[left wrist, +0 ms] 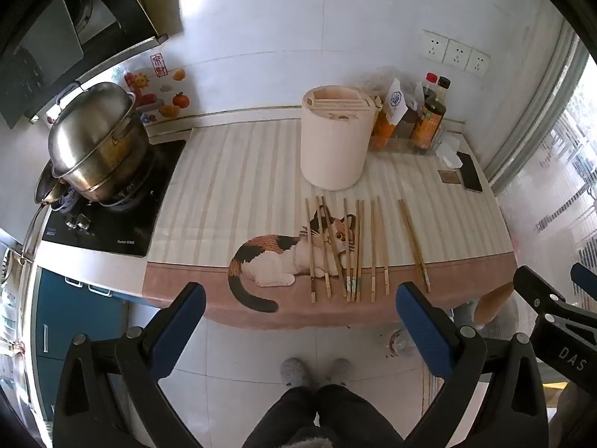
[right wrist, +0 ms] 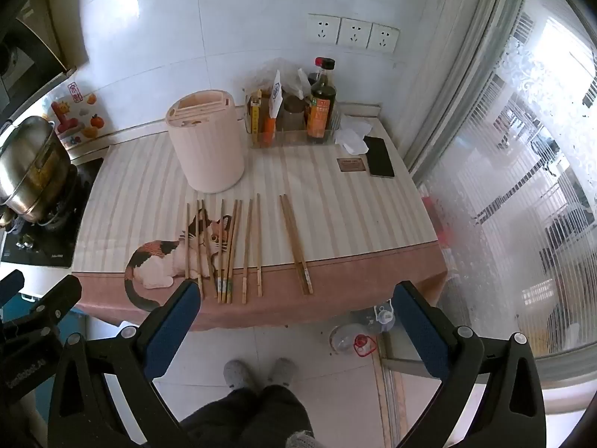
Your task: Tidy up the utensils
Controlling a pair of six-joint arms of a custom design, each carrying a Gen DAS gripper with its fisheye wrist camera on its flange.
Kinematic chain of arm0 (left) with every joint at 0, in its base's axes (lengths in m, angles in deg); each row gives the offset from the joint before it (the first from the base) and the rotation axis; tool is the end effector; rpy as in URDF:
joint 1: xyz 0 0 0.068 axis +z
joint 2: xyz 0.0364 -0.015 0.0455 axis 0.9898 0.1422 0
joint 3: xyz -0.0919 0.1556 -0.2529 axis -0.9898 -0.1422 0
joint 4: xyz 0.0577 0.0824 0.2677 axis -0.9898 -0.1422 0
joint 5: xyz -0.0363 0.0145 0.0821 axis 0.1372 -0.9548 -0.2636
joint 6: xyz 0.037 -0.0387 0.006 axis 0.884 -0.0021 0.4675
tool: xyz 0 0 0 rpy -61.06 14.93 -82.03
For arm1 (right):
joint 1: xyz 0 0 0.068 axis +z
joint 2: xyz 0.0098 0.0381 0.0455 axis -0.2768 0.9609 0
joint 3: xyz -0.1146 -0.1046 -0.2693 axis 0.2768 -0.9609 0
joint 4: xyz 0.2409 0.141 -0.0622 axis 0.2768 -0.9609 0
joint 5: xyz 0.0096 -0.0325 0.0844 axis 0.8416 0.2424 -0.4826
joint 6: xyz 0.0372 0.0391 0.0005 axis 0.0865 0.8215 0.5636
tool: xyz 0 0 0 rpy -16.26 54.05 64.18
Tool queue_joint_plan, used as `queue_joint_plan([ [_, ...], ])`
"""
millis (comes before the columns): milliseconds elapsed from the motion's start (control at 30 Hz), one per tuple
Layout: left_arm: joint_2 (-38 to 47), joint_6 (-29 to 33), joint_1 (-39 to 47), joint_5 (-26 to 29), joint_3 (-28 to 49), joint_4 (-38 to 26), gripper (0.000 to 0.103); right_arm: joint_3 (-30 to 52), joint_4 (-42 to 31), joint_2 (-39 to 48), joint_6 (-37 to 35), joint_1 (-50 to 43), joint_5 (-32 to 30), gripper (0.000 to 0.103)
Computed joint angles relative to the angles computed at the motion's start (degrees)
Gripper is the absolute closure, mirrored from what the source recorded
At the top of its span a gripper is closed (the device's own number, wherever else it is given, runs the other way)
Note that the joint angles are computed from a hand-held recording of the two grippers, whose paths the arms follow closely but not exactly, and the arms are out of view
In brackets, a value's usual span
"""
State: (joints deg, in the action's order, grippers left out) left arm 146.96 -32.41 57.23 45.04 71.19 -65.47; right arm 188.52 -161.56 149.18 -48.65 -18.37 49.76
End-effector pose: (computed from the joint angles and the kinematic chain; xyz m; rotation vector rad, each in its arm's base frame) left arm 0.2830 -0.1188 0.4542 -0.2671 2.6385 0.0615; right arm 0.3029 -0.0120 0.4434 -0.0834 2.6361 -0.0441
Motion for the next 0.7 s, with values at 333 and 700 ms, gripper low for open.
queue_joint_plan([
  [333,1.4,0.5,-0.1,-0.9,3.4,-1.5,0.0,-0.2,0.1,0.1,0.2,0.0,-0.2,0.0],
  [700,1.2,1.2,0.1,-1.4,3.5,-0.5,0.0,0.1,-0.4,-0.5,0.4,0.2,-0.3,0.0],
])
